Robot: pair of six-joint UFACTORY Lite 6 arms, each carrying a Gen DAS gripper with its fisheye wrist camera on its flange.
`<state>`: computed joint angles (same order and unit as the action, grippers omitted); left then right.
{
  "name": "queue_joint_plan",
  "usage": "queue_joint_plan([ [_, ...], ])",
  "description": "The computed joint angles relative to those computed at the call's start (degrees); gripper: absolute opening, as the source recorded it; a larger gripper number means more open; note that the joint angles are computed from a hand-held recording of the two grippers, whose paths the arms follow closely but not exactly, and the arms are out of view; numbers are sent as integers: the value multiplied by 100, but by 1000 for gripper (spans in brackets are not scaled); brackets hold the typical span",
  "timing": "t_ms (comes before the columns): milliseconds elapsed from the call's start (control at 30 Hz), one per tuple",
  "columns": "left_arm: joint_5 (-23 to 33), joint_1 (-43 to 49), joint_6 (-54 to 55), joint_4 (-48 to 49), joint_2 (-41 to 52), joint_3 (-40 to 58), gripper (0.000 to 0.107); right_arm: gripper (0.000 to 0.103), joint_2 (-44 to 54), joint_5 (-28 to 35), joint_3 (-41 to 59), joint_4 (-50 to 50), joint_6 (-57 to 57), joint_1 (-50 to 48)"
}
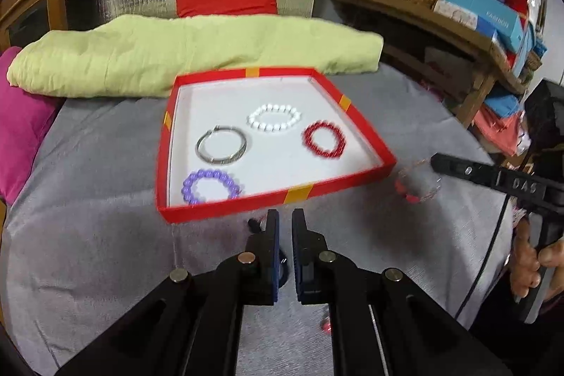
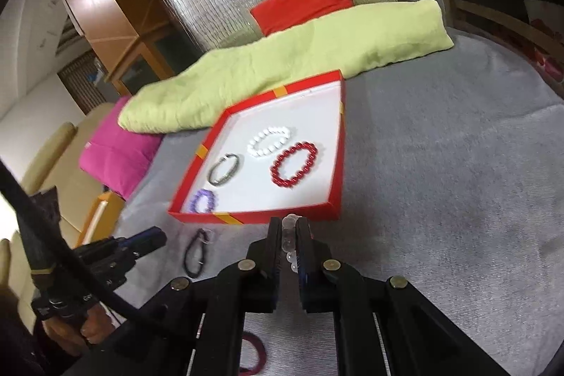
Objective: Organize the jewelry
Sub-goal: 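Carry the hair tie toward the tray with left tool while right tool carries the bracelet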
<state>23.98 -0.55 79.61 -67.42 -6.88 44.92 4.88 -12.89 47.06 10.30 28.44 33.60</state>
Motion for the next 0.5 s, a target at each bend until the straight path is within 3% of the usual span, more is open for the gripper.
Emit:
queue_joint_plan([
  [300, 371, 131, 510, -554, -220, 216, 7, 9, -249, -230, -69, -292, 437, 57],
  [367, 774, 404, 475, -353, -39, 437, 7, 9, -299, -250, -107, -482, 660, 31],
  [433, 669, 465, 336, -243, 11, 439, 7, 9, -287, -233, -99, -467, 615, 43],
  [500, 677, 518, -159, 226, 315, 589, 14, 9, -226, -173, -59, -424, 538, 37],
])
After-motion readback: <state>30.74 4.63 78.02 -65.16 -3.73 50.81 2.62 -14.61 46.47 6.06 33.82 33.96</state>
